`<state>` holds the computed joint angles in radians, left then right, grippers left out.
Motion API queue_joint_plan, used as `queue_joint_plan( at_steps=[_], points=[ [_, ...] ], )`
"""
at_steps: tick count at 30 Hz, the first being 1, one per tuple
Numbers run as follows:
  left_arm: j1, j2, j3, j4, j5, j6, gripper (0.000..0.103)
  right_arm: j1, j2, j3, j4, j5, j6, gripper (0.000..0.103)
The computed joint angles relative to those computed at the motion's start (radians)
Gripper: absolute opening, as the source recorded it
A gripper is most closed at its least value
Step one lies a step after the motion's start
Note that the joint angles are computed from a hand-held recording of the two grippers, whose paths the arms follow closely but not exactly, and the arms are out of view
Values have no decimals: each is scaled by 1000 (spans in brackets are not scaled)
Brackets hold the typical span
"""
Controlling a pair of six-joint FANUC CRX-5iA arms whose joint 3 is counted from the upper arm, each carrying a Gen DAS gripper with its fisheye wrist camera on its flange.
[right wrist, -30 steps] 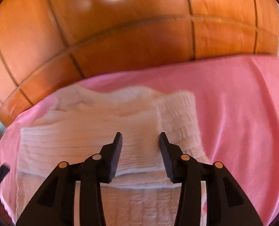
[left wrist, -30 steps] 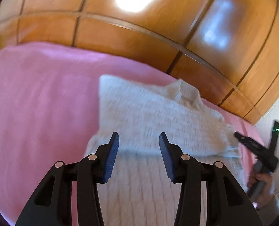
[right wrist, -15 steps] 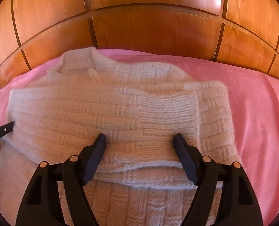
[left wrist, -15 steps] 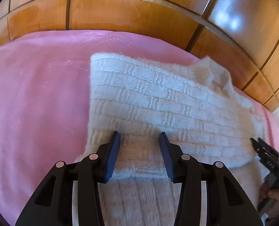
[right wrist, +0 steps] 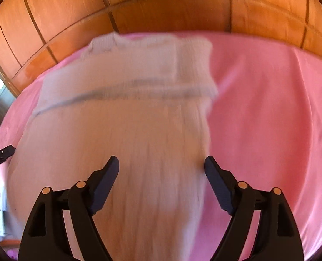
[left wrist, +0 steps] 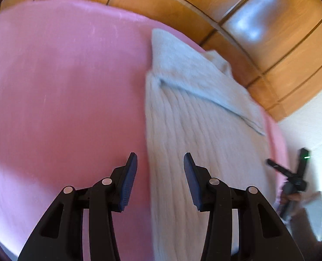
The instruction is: Fold small clothes
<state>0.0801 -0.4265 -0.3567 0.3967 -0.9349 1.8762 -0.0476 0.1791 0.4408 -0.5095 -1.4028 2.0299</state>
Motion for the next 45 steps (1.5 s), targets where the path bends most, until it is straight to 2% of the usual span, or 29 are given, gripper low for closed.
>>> queue_joint_plan(
  at_steps=[2,6,8,9,11,12,13,15,17,19,22,25,27,29,30,32,33,36,39,45],
  points=[
    [-6,-51,-74,95,29,-43,43,-55,-17,-12,-75,-91,28,80],
    [-89,-78,-117,123,37,-29,38,-125,-69,-60,-160,-218,72,69],
    [-139,-78,-121,105,46,9,38,-159,-79,-74,-206,-306,75,53],
    [-152,-76,-125,104,50,21,38,-161,-82,-83,-210,-327,71,49],
    [-178,-72,-122,86,45,57,26,-143,-111,-129,-182,-315,93,33],
    [-186,-67,-105,58,27,75,13,-136,-129,-152,-168,-310,102,25],
    [-204,-62,-70,2,2,113,7,-132,-124,-146,-165,-320,95,6],
    [-198,-99,-68,25,29,101,6,-147,-140,-130,-193,-348,110,7],
    [-192,-130,-32,39,48,63,5,-219,-138,-58,-315,-427,126,6],
    [-204,-139,24,1,46,56,5,-260,-144,-19,-363,-442,133,6],
    [-222,-102,73,-74,-21,84,5,-225,-145,-42,-272,-401,124,6],
    [-223,-71,37,-90,-91,115,5,-168,-163,-119,-173,-348,128,6],
    [-251,-43,42,-156,-126,191,6,-154,-171,-158,-153,-327,121,6],
    [-228,-74,-32,-84,-77,200,24,-147,-172,-179,-145,-310,104,7],
    [-217,-99,-57,-75,-67,211,38,-149,-163,-174,-152,-317,91,7],
    [-218,-114,-80,-81,-31,252,41,-148,-147,-166,-154,-325,76,7],
    [-218,-116,-85,-75,-29,252,41,-143,-138,-160,-154,-335,72,8],
    [-243,-127,-79,-81,-29,196,8,-140,-141,-159,-154,-348,80,8],
    [-246,-148,-89,-36,1,118,6,-184,-120,-112,-217,-405,90,7],
    [-182,-185,-132,95,90,42,6,-259,-88,-18,-395,-469,50,7]
  ],
)
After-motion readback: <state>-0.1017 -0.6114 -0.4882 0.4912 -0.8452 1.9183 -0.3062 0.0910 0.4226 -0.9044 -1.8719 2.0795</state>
